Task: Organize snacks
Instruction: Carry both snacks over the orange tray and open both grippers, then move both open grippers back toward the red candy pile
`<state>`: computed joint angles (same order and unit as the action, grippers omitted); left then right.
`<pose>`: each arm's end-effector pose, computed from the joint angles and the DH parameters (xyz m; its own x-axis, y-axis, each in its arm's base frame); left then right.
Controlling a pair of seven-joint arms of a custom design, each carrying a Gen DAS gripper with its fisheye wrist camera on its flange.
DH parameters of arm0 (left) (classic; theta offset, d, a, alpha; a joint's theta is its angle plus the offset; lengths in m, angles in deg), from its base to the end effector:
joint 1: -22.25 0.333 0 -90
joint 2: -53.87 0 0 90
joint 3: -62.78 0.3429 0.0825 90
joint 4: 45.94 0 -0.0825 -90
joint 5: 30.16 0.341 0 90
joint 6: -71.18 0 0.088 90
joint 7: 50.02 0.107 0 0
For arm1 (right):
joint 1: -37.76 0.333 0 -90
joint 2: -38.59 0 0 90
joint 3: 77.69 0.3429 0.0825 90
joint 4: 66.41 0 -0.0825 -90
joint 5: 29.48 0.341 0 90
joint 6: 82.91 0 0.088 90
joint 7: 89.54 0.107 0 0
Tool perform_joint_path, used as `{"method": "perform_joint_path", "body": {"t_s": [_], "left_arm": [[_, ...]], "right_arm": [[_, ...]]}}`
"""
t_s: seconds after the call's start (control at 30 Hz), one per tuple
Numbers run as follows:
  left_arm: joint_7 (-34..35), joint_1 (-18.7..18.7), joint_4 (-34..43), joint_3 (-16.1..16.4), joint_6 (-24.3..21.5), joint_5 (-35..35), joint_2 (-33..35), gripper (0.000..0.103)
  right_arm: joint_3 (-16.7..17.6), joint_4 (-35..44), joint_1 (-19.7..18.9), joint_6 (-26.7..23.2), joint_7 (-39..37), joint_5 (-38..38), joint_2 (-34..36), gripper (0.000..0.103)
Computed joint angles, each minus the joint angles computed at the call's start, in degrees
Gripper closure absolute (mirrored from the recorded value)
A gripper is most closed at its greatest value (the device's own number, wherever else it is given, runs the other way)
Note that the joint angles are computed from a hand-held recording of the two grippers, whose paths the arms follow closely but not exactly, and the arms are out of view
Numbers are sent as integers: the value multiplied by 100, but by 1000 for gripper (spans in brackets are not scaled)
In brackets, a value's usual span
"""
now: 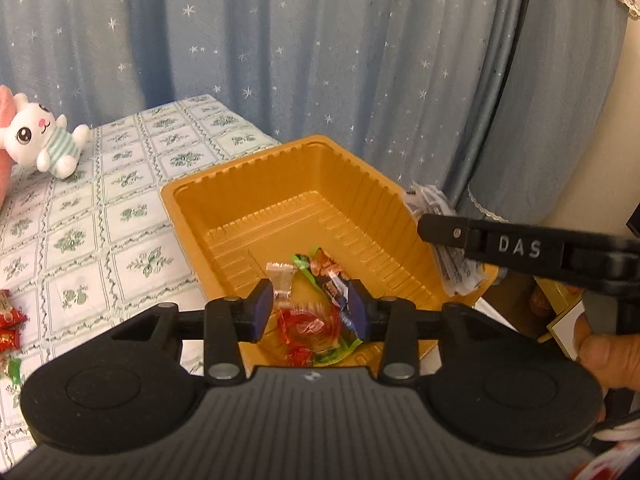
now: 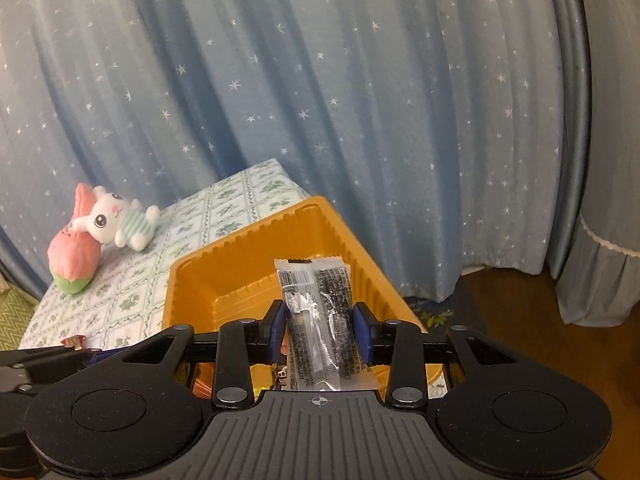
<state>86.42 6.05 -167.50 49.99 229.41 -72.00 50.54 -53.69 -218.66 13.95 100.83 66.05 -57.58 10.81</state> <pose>0.4788 -0.2363 0.5562 -0.6909 -0.7187 0.0784 -0.5360 0.4365 -0.7226 0.3828 0.0692 0.5356 -0.3488 -0.8639 -0.3632 -0.4309 0.4920 -0.7565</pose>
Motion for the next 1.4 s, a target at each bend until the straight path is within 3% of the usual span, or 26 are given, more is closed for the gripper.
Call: {"method": "perform_joint_path", "body": {"t_s": [0.17,0.4,0.57,0.63,0.67,0.77,0.93,1.07,1.23,1.4], "left_arm": [[-113,67,-288,95,109,-71,-212,66],[-271,129,-585,248,231,-144,-472,66],[-229,118,-650,335,263,-283,-564,66],[-229,131,-662,362,257,-301,-584,66],[-240,138,-676,368,263,-305,-597,66],[-320,175,-740,385,279,-264,-651,66],[-477,249,-914,468,267,-206,-816,66],[-603,318,-1068,550,230,-118,-991,66],[-615,375,-1284,683,175,-44,-1280,66],[-631,455,-1494,819,123,38,-1550,66]], "right_arm": [[-93,13,121,81,-54,90,127,66],[110,102,30,91,-159,67,206,66],[496,174,-332,213,-95,34,257,66],[681,124,-571,559,-87,75,270,66],[725,93,-628,737,-125,156,302,65],[1027,47,-893,773,-173,477,204,28],[1042,15,-795,681,-466,798,122,28],[1319,22,-947,699,-684,897,-12,28],[1339,72,-641,420,-783,878,-127,28],[1018,109,185,-193,-532,709,-212,28]]}}
